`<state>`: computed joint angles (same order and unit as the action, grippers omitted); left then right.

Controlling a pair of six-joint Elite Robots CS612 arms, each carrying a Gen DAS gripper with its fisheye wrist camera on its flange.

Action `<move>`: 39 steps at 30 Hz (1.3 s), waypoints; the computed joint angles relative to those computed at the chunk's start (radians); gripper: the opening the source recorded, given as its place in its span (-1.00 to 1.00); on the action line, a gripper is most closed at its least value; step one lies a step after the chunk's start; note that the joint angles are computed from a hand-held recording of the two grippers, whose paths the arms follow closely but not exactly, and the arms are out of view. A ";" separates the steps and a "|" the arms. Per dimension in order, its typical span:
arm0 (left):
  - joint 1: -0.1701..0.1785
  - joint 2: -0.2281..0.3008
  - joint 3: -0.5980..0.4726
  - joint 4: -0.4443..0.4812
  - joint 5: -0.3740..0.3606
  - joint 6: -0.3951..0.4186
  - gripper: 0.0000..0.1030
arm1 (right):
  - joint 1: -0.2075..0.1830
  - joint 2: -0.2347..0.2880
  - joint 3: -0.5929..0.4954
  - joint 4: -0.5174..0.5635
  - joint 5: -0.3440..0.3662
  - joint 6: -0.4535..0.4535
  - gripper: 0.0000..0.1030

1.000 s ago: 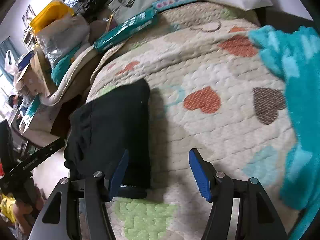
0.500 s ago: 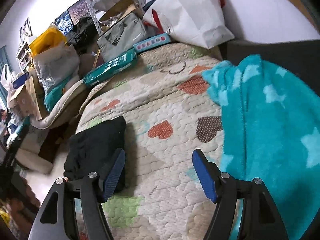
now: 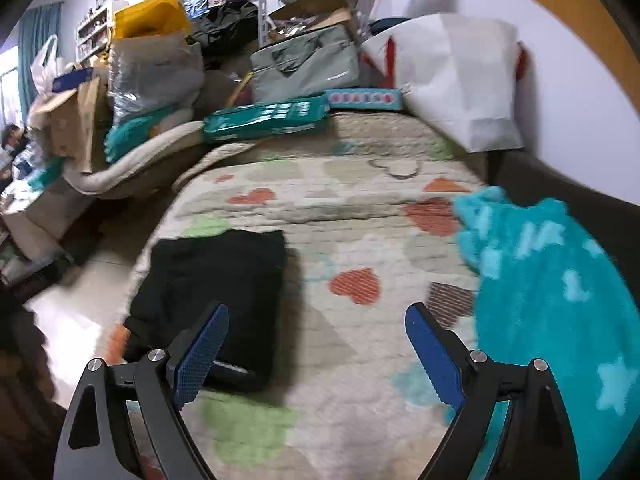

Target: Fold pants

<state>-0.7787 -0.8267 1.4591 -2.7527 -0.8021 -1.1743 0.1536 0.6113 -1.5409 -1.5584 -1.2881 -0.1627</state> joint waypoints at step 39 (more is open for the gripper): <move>0.111 0.101 -0.039 -0.261 -0.513 -0.166 1.00 | -0.013 -0.124 0.334 0.135 0.317 0.113 0.81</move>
